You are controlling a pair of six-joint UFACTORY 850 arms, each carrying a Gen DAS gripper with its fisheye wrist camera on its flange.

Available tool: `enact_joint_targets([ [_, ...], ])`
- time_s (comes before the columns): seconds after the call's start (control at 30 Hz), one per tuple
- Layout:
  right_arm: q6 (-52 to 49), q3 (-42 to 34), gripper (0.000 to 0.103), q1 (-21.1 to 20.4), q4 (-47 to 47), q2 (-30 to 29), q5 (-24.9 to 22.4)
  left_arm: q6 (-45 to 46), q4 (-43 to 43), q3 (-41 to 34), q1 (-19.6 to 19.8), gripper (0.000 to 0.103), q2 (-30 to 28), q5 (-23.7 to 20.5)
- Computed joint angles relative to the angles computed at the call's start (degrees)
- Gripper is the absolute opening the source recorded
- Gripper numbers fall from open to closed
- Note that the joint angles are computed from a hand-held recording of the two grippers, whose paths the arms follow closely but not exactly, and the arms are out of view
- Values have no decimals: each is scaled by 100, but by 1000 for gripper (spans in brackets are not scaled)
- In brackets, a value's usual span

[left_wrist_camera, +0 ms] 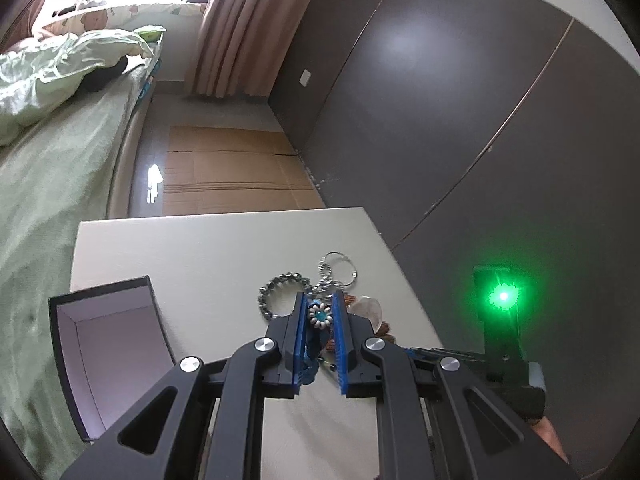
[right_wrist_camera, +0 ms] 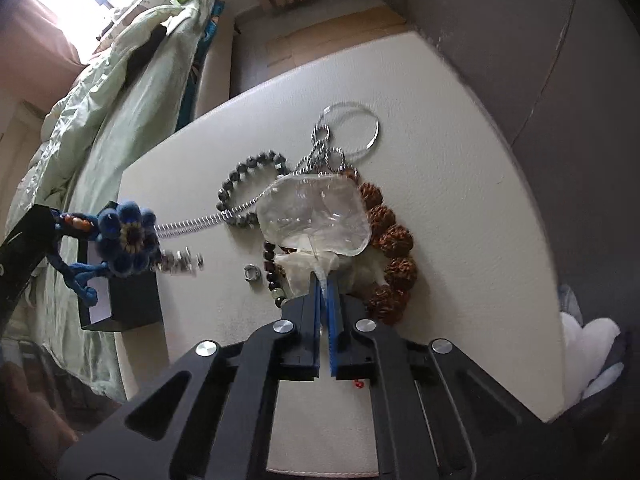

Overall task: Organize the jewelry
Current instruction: 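Carry the blue keychain toward the black box with the left tool while the right tool lifts the crystal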

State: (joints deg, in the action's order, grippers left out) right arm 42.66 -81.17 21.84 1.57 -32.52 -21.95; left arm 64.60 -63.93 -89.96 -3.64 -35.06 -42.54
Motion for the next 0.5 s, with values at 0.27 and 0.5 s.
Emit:
enact_joint_targets([
  [0.27, 573, 799, 4, -2, -490, 727, 1206, 462, -698, 209, 165, 11, 225, -496],
  [0.5, 1922, 933, 4, 34, -1874, 907, 1548, 1140, -1254, 487, 289, 3, 531, -692],
])
